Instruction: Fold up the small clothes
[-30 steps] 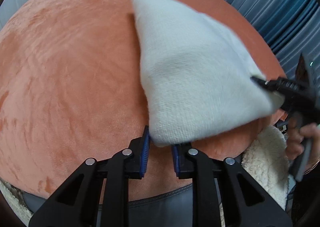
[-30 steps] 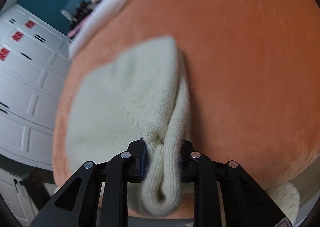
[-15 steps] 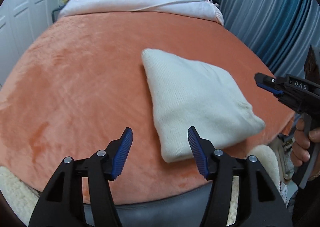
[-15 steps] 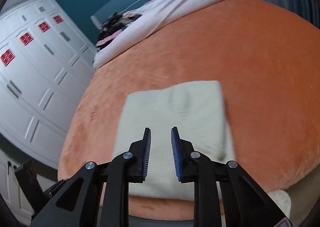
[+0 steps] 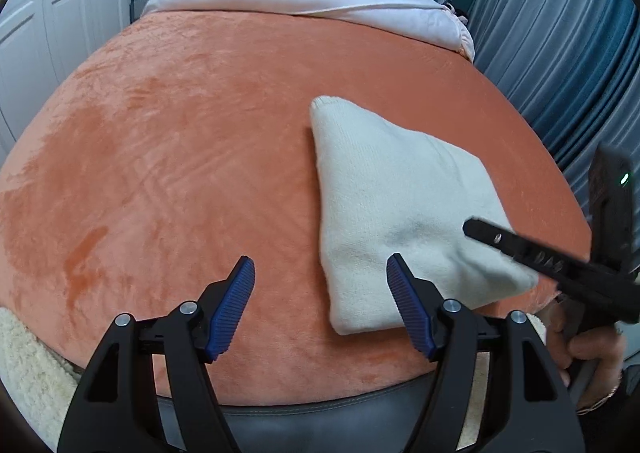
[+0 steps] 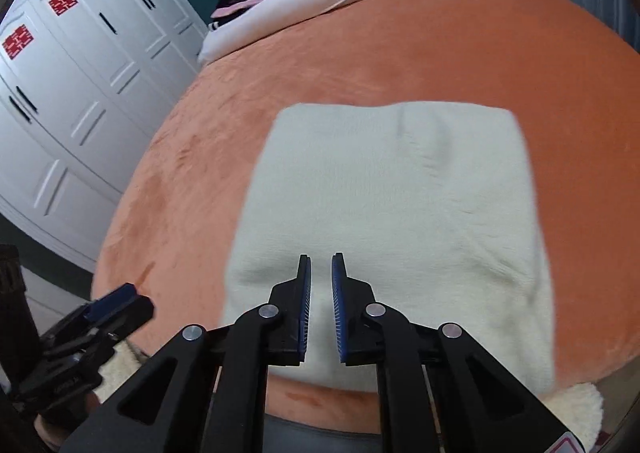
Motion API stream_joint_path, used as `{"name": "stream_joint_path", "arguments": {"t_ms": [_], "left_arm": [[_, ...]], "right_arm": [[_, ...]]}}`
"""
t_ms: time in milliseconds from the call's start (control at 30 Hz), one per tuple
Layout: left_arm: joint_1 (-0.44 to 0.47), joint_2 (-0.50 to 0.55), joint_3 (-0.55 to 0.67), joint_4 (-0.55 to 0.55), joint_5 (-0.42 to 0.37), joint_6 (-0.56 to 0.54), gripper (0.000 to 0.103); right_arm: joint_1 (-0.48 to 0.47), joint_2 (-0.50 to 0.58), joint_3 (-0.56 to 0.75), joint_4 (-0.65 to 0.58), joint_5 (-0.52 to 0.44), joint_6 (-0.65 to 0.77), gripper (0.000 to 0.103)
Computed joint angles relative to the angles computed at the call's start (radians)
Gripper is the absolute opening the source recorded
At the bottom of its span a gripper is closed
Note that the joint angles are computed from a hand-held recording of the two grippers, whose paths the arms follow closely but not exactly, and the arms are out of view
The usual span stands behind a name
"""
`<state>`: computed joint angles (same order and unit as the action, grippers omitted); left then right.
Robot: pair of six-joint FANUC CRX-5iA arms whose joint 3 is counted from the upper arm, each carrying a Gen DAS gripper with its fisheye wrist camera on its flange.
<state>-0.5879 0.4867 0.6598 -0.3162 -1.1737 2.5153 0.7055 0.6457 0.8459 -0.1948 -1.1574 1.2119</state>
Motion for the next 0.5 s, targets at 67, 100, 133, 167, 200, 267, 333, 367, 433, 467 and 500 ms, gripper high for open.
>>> {"name": "stream_joint_path", "arguments": {"t_ms": [67, 100, 133, 167, 200, 267, 333, 367, 433, 467, 500], "left_arm": [[-0.008, 0.025, 0.031, 0.009, -0.001, -0.023, 0.067], [-0.012, 0.036, 0.046, 0.010, 0.001, -0.036, 0.070], [-0.017, 0.049, 0.064, 0.011, -0.001, -0.052, 0.071], [-0.023, 0.064, 0.086, 0.008, -0.008, -0.066, 0.073], [-0.030, 0.079, 0.111, 0.002, -0.023, -0.072, 0.075], [-0.037, 0.104, 0.142, 0.001, -0.034, -0.089, 0.078], [-0.037, 0.141, 0.175, 0.018, -0.056, -0.114, 0.078], [-0.033, 0.170, 0.204, 0.036, -0.086, -0.127, 0.078], [-0.016, 0.223, 0.241, 0.091, -0.133, -0.137, 0.074], [-0.008, 0.247, 0.255, 0.115, -0.160, -0.137, 0.071], [0.000, 0.263, 0.258, 0.131, -0.179, -0.132, 0.072]], "right_arm": [[-0.021, 0.040, -0.008, 0.012, -0.089, -0.027, 0.000], [-0.039, 0.050, -0.009, -0.035, -0.088, -0.028, 0.000], [-0.057, 0.025, -0.031, -0.083, -0.070, -0.045, 0.000], [-0.061, -0.008, -0.060, -0.092, -0.044, -0.064, 0.000], [-0.061, -0.057, -0.116, -0.078, 0.008, -0.073, 0.005], [-0.055, -0.132, -0.205, -0.028, 0.078, -0.085, 0.007], [-0.060, -0.149, -0.237, 0.011, 0.057, -0.101, 0.006], [-0.059, -0.131, -0.236, 0.043, 0.017, -0.115, 0.000], [-0.071, -0.079, -0.210, 0.022, -0.033, -0.112, 0.000], [-0.082, -0.094, -0.239, -0.007, 0.001, -0.121, 0.000], [-0.088, -0.099, -0.238, -0.020, 0.004, -0.130, 0.000]]}}
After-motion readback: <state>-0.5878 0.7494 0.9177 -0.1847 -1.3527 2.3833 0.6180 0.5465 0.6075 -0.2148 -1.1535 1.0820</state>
